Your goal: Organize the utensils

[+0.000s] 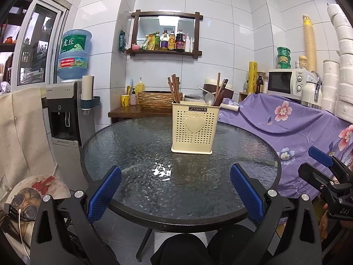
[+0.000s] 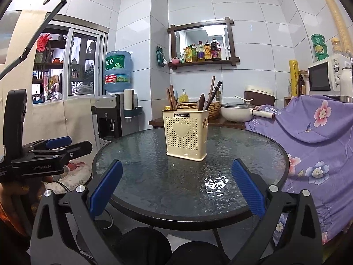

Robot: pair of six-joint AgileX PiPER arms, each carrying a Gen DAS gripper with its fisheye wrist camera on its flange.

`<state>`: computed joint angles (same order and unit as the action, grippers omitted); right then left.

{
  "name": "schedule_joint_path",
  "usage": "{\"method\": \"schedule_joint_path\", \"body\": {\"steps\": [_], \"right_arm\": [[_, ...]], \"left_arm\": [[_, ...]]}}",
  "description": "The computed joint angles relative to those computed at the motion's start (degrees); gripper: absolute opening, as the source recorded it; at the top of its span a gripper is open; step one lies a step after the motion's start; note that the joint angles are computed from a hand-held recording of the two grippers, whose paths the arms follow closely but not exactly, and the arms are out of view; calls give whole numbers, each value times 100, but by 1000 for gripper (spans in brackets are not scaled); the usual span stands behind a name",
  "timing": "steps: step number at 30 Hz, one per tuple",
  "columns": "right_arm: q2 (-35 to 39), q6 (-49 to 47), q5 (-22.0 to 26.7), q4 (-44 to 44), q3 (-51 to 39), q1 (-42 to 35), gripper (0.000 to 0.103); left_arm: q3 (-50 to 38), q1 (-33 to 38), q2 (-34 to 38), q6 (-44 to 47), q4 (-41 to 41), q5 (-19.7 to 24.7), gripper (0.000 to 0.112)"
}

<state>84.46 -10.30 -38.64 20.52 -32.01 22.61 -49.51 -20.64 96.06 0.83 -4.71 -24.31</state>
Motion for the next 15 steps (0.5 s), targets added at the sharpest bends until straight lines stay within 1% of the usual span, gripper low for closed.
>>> {"method": "schedule_joint_path", "body": {"steps": [7,11,15], "right_arm": [[7,330,95,-292,-19,-170,97],[36,235,107,-229,-36,-148,97],[53,234,117,-225,-50,-127,97]], "left_arm": [[-11,-2,6,-31,19,19,97],[-68,37,14,-363,331,136,97],[-92,56,19,-300,288,169,97]]}}
